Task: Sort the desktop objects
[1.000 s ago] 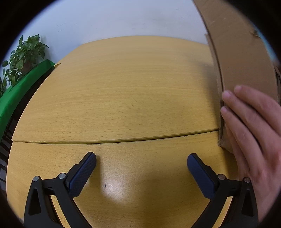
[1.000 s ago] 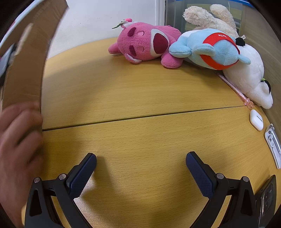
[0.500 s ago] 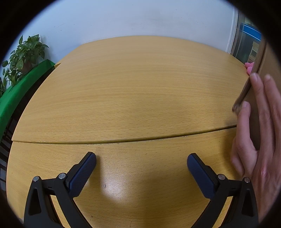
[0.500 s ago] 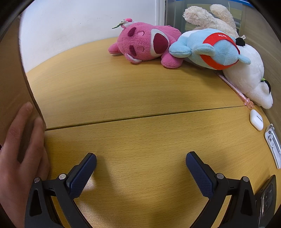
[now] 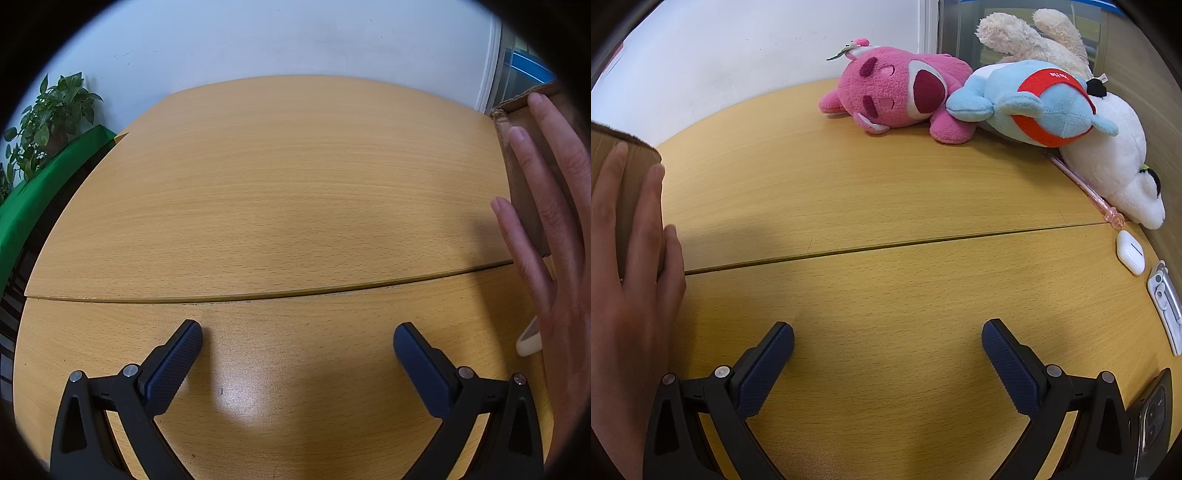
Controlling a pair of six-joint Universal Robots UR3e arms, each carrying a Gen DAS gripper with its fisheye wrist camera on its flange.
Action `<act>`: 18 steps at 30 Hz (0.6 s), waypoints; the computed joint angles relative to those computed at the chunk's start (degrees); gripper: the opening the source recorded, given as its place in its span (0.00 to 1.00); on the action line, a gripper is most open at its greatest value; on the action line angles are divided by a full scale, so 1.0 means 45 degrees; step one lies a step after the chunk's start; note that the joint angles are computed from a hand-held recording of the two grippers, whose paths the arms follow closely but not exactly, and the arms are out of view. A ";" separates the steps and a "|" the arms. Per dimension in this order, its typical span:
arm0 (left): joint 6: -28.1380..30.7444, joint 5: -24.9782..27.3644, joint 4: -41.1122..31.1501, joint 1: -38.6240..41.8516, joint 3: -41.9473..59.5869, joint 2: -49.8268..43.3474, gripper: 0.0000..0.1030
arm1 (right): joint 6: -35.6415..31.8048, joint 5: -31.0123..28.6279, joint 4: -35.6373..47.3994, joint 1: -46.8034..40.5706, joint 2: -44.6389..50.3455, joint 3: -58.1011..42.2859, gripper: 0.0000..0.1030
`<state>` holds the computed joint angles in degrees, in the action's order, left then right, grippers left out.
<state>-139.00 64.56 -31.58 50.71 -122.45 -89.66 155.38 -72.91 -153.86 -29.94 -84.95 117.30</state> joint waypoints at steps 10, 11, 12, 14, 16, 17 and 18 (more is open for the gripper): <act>-0.0061 0.0017 0.0143 -0.0050 -0.0063 -0.0036 1.00 | -0.0005 0.0016 -0.0062 -0.0008 0.0017 0.0036 1.00; -0.0067 0.0019 0.0157 -0.0054 -0.0070 -0.0039 1.00 | -0.0005 0.0016 -0.0062 -0.0008 0.0017 0.0036 1.00; -0.0081 0.0026 0.0130 -0.0069 -0.0036 -0.0041 1.00 | 0.0001 0.0012 -0.0073 0.0000 0.0038 0.0027 1.00; -0.0086 0.0026 0.0158 -0.0073 -0.0049 -0.0052 1.00 | -0.0004 0.0017 -0.0077 -0.0005 0.0032 0.0036 1.00; -0.0094 0.0028 0.0195 -0.0079 -0.0069 -0.0063 1.00 | -0.0011 0.0023 -0.0074 -0.0013 0.0018 0.0048 1.00; -0.0098 0.0030 0.0208 -0.0082 -0.0074 -0.0070 1.00 | -0.0008 0.0021 -0.0081 -0.0009 0.0028 0.0044 1.00; -0.0103 0.0032 0.0208 -0.0087 -0.0068 -0.0073 1.00 | -0.0004 0.0018 -0.0090 -0.0004 0.0042 0.0039 1.00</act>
